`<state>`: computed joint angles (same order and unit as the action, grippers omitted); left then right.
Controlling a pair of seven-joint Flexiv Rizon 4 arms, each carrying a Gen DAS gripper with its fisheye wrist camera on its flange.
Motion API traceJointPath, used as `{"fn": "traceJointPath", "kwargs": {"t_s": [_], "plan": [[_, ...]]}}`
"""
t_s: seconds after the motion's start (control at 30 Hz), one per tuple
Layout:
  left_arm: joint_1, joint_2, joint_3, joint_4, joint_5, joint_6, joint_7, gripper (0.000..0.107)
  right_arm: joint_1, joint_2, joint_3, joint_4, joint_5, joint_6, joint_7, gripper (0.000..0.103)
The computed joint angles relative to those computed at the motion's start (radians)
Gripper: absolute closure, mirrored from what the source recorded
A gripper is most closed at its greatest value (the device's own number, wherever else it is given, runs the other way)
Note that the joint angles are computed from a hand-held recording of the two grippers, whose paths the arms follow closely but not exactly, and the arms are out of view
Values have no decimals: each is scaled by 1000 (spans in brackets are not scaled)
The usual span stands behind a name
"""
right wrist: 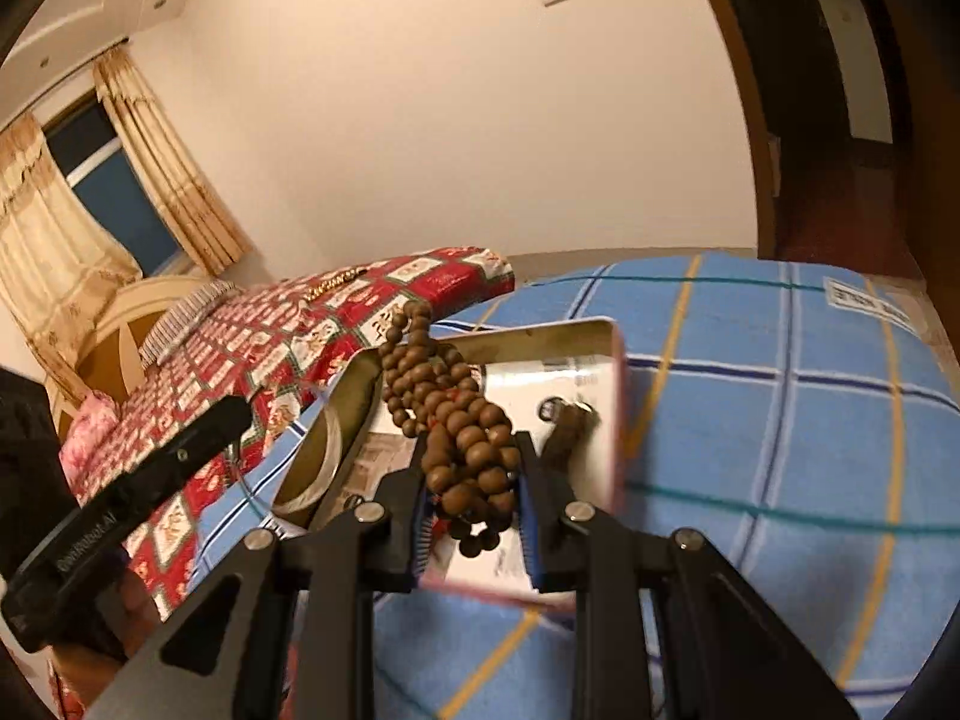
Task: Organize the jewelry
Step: 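Lower both held pieces into the pink tin and open both tools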
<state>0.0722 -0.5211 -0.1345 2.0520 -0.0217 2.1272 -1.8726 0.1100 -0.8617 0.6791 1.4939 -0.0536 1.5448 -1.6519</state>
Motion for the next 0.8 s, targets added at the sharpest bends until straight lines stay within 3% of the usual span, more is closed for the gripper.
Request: {"fn": "traceJointPath", "kwargs": {"t_s": [0.1,0.33,0.4,0.47,0.53,0.7,0.8], "plan": [[13,-25,-11,-33,9,-32,9,103,54,-11,-56,-35,-13,-16,20,76],[-109,-51,94,-51,-125,-83,108,101,110,-39,-117,-84,-8,-40,7,68],[-176,-54,154,-51,-192,-86,151,92,118,-37,-131,-83,-15,-32,0,51],[-227,-57,194,-41,-254,-71,187,52,131,-25,-158,-61,-12,20,6,44],[-287,-67,236,-24,-334,-15,218,33,162,-2,-220,-25,-17,102,38,44],[-277,-69,204,-6,-411,39,254,33,335,42,-500,21,27,235,189,44],[-289,-70,202,-3,-457,49,285,33,378,42,-573,22,23,246,249,44]]}}
